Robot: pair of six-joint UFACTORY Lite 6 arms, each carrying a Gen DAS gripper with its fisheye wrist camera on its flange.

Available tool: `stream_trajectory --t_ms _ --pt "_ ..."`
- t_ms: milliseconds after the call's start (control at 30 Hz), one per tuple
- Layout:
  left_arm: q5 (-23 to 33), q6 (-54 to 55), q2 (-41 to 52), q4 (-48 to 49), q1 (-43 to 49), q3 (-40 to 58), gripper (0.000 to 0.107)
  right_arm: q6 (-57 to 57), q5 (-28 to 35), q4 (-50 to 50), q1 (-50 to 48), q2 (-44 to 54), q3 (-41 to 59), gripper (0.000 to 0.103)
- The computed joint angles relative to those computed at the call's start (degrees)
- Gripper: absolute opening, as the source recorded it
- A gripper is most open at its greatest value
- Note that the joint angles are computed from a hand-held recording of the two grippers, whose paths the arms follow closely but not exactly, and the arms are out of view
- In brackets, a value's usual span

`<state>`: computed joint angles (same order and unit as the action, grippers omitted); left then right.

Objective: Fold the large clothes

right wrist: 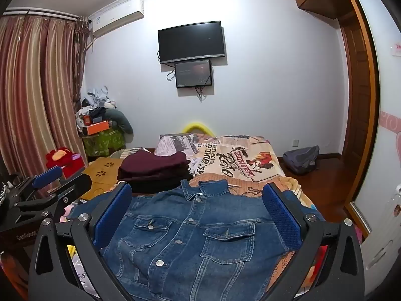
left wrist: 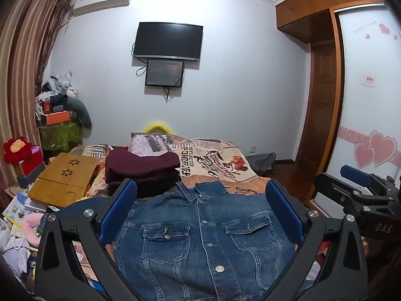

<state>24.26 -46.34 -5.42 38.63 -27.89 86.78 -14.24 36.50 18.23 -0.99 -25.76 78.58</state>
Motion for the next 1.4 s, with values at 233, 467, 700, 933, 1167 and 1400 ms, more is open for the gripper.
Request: stream_trajectory --t_ms 233,467,700,933,1167,1400 --pt "-0.7 4.2 -0.9 -4.3 1.8 -0.8 0.103 0.5 -0.1 -0.6 0.3 0.2 0.2 0.103" --pt "-0.1 6.5 0.6 -7.0 2.2 1.2 0.103 2.7 -0.6 -3.0 1.7 0.2 -0.1 0.103" --pt "-1.1 4.5 -0.9 -6.1 3.1 -1.6 0.103 5.1 -0.9 -5.5 3.4 0.1 -0.5 0.103" --pt "-1.6 4.0 -1.1 -5.8 3.1 -2.3 0.103 4.0 -1.9 -4.5 3.2 0.1 -1.8 0.103" --pt "-1.6 3.8 -0.7 -5.7 2.7 -2.0 0.103 3.8 -1.9 -4.3 3.1 0.0 -2.0 0.103" --pt "-1.6 2.7 -0.8 -5.3 2.6 -2.4 0.103 4.8 -1.6 -5.1 3.5 -0.1 -1.9 0.103"
